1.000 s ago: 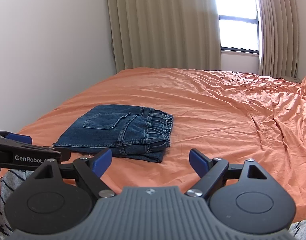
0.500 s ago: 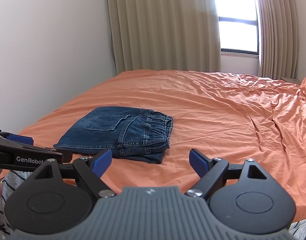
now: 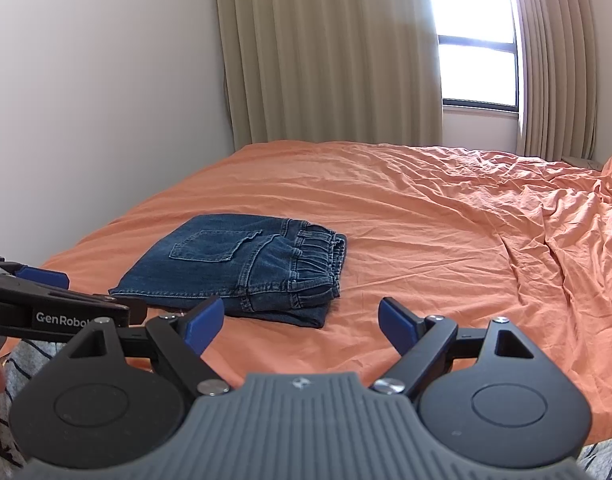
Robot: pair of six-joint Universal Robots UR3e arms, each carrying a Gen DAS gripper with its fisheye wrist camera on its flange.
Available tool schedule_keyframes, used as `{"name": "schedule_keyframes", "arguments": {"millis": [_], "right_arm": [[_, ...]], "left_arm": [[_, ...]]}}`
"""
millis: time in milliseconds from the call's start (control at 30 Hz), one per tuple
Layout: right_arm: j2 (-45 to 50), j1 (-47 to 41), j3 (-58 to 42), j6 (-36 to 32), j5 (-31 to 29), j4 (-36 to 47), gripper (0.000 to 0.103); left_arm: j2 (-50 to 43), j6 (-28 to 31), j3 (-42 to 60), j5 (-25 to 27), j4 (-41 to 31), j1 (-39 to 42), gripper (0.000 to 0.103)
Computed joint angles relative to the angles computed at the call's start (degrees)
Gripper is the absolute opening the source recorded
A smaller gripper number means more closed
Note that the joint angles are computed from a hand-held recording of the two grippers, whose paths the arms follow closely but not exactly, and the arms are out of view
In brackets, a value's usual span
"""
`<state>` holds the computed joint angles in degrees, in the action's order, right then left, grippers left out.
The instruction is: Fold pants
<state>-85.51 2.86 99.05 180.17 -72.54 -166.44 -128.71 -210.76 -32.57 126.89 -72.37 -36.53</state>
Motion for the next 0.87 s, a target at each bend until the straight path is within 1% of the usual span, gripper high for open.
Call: {"name": "schedule_keyframes", "arguments": {"millis": [567, 867], "right_arm": [[-0.41, -0.37, 0.13, -0.26, 0.62, 0.75, 0.081], [-0.52, -0.65, -0.25, -0.28, 0.96, 1.74, 0.081]], "left_arm": [[0.00, -0.53, -0.35, 0.33, 0.15, -0.09, 0.103], [-0.52, 0.30, 0.30, 0.14, 0.89, -0.37, 0.103]]}}
